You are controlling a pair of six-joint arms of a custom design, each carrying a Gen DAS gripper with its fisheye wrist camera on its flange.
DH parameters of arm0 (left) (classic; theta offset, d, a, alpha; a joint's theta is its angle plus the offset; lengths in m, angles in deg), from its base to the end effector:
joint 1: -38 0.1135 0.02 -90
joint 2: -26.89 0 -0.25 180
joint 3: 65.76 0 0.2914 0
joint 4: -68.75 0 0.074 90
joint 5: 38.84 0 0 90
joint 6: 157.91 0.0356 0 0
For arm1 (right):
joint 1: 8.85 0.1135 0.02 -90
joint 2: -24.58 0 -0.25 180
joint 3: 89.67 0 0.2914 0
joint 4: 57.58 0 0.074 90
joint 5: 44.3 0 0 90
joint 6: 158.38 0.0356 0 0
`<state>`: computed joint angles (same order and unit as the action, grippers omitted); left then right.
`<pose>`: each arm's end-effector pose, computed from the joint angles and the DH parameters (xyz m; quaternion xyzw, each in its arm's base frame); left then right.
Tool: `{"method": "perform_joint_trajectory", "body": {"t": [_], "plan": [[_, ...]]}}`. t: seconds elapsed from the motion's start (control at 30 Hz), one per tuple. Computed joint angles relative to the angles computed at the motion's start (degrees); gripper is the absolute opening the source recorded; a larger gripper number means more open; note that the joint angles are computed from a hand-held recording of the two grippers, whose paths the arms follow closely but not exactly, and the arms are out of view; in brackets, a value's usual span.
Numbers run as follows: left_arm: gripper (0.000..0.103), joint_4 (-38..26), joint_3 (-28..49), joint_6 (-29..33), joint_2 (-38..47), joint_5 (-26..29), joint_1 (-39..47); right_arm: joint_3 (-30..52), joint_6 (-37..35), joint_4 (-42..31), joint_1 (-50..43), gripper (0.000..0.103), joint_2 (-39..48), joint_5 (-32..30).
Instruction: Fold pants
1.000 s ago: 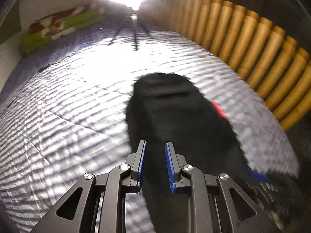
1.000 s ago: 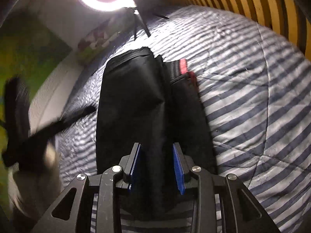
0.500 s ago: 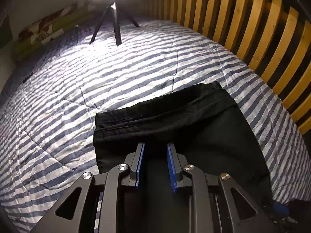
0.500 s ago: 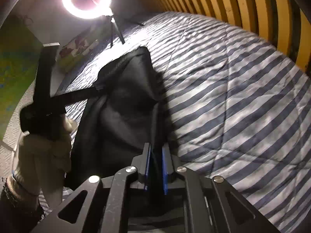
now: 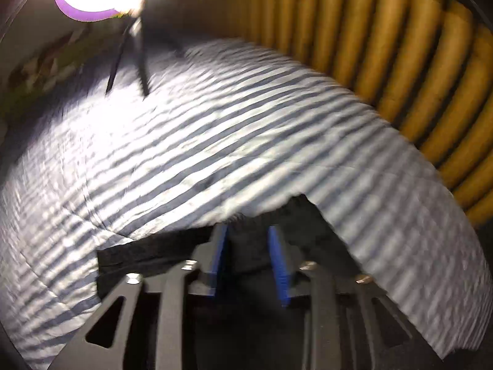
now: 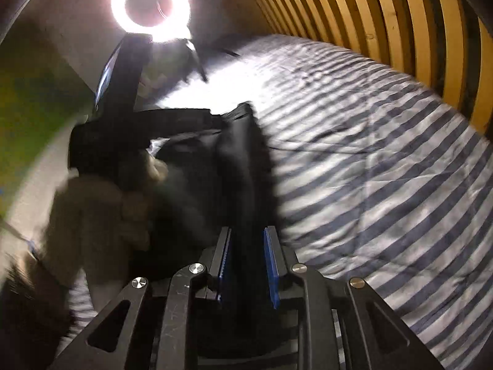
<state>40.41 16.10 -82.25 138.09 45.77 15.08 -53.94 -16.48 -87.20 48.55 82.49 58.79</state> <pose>0.3909 -0.1616 0.1113 0.0587 0.9577 -0.0460 0.2779 0.1276 0.1846 0.1299 -0.0078 0.9395 0.2028 0.2759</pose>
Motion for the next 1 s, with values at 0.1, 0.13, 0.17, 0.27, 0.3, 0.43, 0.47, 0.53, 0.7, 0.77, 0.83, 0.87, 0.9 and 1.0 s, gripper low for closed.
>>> {"method": "perform_joint_trajectory", "body": {"t": [0.1, 0.13, 0.17, 0.27, 0.3, 0.43, 0.47, 0.53, 0.7, 0.77, 0.83, 0.87, 0.9, 1.0], "plan": [[0.039, 0.18, -1.53, -3.76, -2.77, 3.7, 3.24, 0.0, 0.57, 2.66, -2.92, 0.019, 3.58, -3.08], [0.039, 0.3, -3.58, -3.33, -5.87, 3.8, 4.06, -0.47, 0.65, 2.58, -3.7, 0.019, 2.57, -3.6], [0.039, 0.87, -7.68, -2.04, -11.57, 4.48, 5.14, -0.81, 0.74, 2.46, -4.04, 0.019, 1.56, -3.61], [0.039, -1.39, -18.91, 2.56, -27.36, 3.86, 6.64, -1.63, 1.04, 1.59, -4.0, 0.019, -2.09, -2.9], [0.039, -3.15, -22.34, 3.96, -32.15, 4.6, 6.96, -2.1, 1.13, 1.1, -3.65, 0.019, -3.74, -2.38], [0.039, -8.59, -32.43, 6.06, -42.86, 6.5, 7.58, -2.16, 1.21, 1.84, -3.51, 0.019, -4.55, -2.38], [0.038, -8.75, -36.03, 5.88, -45.81, 6.73, 6.91, -2.27, 1.13, 2.12, -3.59, 0.019, -5.11, -2.72], [0.038, -9.43, -41.23, 5.81, -50.77, 7.46, 5.51, -2.45, 0.38, 2.38, -3.81, 0.019, -6.38, -3.85], [0.04, -6.48, -47.27, 6.57, -53.26, -4.21, -5.97, -2.34, -4.68, 4.75, -5.38, 0.02, -4.58, -10.43], [0.041, -6.0, -47.07, 7.4, -48.8, -6.08, -6.58, 0.03, -6.43, 1.23, -4.03, 0.02, 0.36, -8.34], [0.041, -6.52, -48.42, 8.89, -52.07, -4.89, -5.51, 0.48, -6.58, -0.86, -4.1, 0.024, 2.36, -7.1], [0.041, -7.31, -48.95, 9.32, -53.56, -4.46, -4.44, -1.07, -6.57, -0.91, -5.26, 0.028, 0.23, -8.49], [0.041, -8.32, -49.4, 9.13, -55.03, -3.81, -3.35, -2.31, -6.75, -0.78, -6.93, 0.028, -1.73, -10.55], [0.046, -12.37, -50.19, 7.2, -60.64, 5.32, 4.79, -4.17, -7.06, -1.49, -9.41, 0.028, -6.14, -11.87]]}}
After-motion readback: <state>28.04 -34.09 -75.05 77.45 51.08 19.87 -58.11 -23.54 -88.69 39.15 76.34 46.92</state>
